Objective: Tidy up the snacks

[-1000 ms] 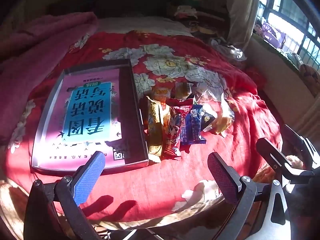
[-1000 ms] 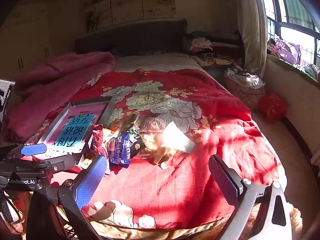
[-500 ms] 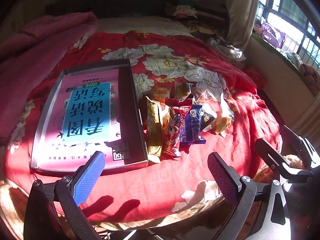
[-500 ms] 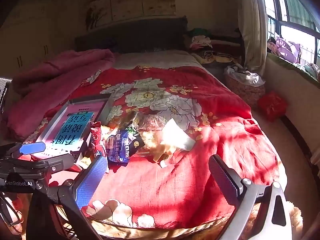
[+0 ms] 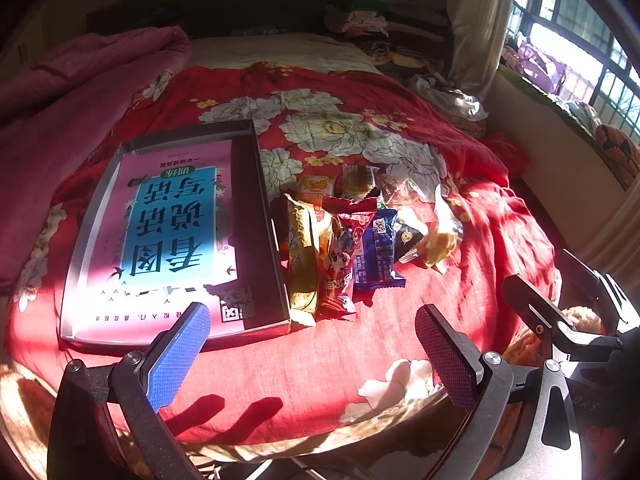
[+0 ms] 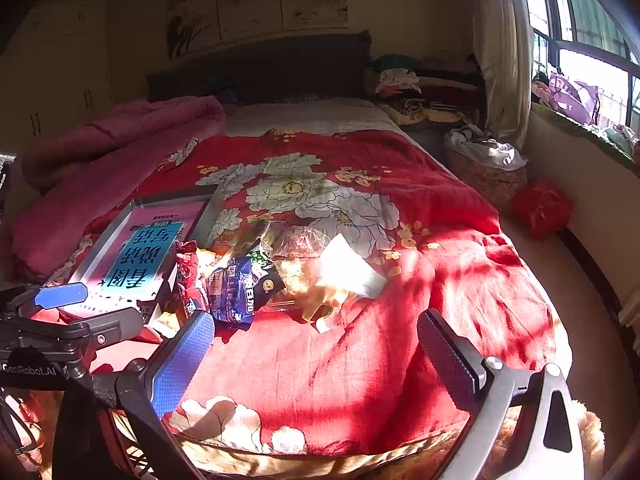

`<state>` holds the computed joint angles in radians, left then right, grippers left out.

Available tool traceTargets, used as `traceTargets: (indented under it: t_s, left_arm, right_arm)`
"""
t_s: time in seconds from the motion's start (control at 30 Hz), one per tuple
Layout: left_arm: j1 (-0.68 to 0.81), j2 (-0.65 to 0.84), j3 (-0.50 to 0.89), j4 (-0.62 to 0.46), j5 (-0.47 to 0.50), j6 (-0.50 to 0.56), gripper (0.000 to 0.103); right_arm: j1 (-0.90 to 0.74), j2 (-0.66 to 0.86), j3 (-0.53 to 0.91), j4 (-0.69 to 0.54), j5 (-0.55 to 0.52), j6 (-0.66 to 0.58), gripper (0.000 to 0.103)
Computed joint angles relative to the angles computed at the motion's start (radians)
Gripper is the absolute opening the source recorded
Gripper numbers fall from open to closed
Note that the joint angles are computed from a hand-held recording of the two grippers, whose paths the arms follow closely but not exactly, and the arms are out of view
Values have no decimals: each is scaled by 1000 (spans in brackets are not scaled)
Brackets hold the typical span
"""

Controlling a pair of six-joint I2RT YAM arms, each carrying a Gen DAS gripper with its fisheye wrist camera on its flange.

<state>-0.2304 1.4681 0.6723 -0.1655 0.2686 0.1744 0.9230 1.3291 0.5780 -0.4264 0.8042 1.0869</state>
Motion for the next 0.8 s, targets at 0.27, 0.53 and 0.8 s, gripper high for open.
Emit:
traceTargets:
  t_s: [0.27,0.53,0.8]
  left_arm:
    - [2,0,5,-5,3,1,102]
    - [1,3,8,-3,5,3,102]
    - [-10,6,2,9,-3,3,102]
  right_arm:
    - [2,2,3,-6,1,7,103]
    - [-3,-6,-5,1,-1,4,103]
    - [-14,-12,-17,21,-11,-3,103]
